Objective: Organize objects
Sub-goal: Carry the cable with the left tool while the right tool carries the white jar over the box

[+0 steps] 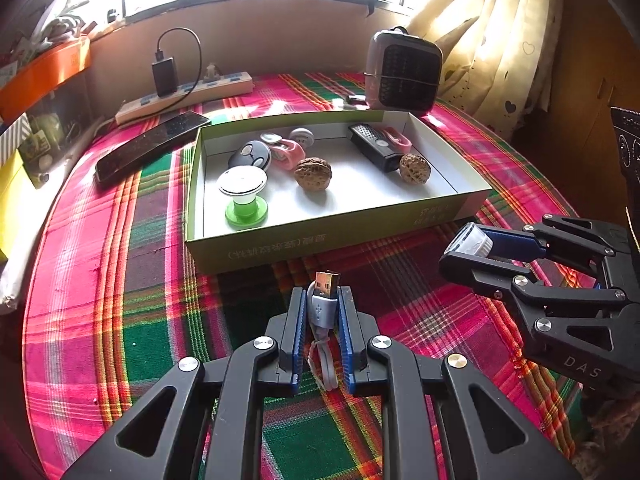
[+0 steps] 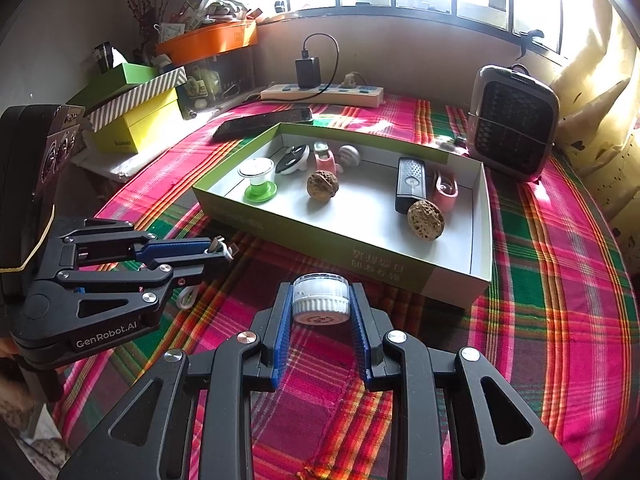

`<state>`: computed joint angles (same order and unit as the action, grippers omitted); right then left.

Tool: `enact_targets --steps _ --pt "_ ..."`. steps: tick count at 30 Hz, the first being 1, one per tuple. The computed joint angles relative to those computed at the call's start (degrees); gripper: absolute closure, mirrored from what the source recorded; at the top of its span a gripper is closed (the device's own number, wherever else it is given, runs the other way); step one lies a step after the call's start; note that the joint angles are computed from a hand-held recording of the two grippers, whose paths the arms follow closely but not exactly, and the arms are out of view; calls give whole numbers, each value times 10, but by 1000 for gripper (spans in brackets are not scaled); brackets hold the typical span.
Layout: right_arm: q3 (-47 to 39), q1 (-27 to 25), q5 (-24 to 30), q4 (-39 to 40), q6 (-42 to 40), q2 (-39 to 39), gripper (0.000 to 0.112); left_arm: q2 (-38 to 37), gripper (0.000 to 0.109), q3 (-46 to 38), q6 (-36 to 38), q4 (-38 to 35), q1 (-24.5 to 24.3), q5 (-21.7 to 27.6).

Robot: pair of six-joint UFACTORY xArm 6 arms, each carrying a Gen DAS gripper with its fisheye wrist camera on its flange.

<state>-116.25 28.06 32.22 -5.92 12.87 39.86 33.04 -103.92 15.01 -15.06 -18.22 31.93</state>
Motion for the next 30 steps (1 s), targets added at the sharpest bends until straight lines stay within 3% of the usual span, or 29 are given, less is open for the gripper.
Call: enact_targets --steps 5,15,30 --pt "10 0 -6 -7 7 -7 84 -6 95 0 30 -63 4 16" --pt "18 0 -15 -17 14 -15 84 -9 95 -6 27 -53 1 2" --pt "-16 -6 -9 -32 15 -2 84 10 95 -57 37 -81 4 19"
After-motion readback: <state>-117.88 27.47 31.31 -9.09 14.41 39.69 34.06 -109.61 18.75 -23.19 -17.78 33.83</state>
